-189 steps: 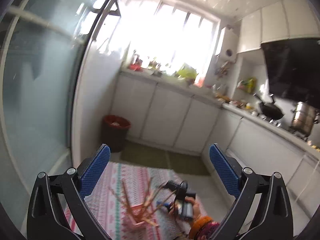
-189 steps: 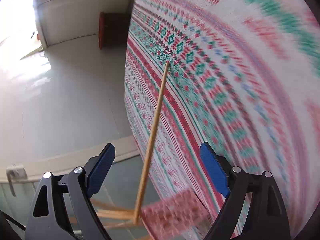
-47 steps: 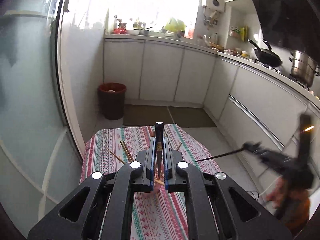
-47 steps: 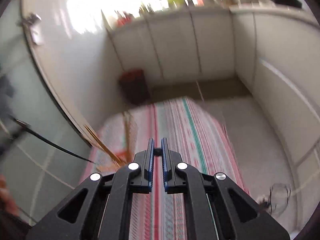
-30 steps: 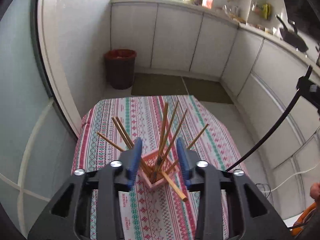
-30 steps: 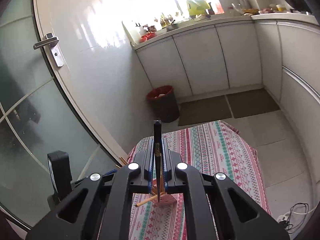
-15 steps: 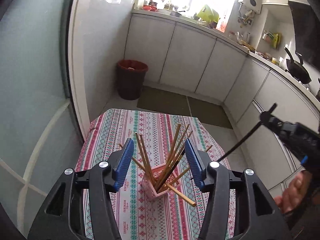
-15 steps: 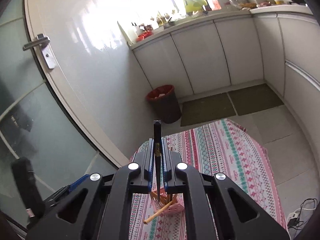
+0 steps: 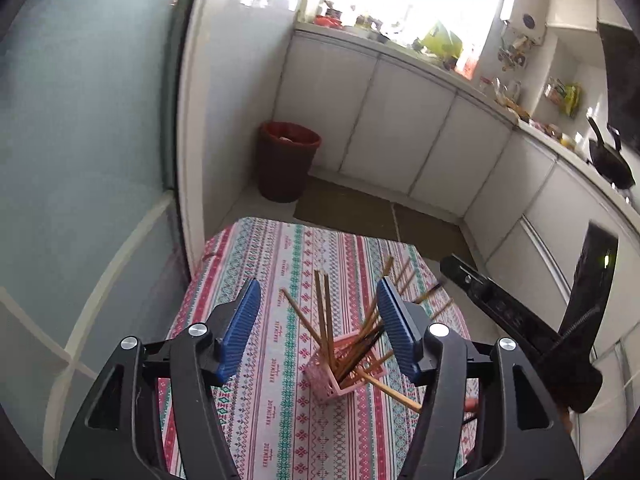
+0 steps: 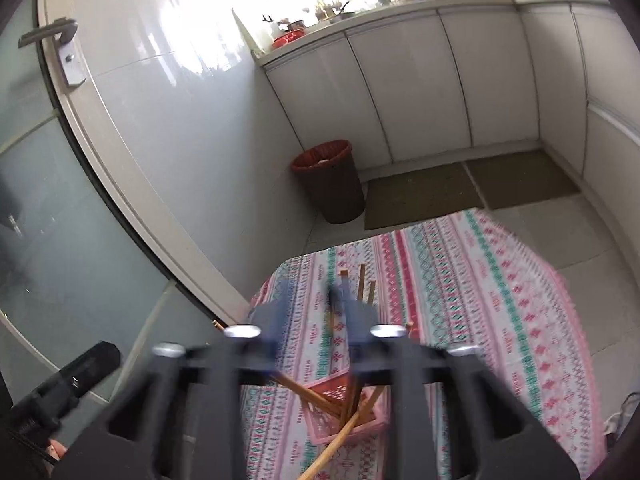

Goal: Organize utensils
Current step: 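Lower both black chopsticks into the pink cup and open both grippers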

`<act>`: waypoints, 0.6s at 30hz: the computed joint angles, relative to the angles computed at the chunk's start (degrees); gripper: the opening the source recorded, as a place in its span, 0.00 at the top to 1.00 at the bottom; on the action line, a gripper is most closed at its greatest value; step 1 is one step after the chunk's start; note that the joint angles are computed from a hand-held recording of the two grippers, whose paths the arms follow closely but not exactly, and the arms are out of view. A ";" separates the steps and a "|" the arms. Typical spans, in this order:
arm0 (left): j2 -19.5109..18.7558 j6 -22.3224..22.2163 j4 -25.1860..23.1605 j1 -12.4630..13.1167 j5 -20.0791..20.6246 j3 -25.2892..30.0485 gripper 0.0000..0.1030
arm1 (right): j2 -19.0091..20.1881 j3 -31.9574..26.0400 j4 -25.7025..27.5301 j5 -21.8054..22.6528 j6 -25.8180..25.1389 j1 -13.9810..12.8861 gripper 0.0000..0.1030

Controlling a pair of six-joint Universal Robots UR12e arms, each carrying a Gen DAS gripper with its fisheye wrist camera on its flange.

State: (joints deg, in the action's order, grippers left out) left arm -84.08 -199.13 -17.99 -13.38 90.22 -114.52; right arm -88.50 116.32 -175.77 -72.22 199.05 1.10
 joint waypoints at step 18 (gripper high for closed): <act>-3.26 3.12 19.37 -14.08 30.93 -0.58 0.07 | -11.84 6.81 0.05 -21.13 -5.74 0.83 0.07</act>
State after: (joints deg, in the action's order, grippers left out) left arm -87.34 -196.01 1.38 -27.46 121.14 -115.10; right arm -100.34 123.12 -175.72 -93.35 193.31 1.94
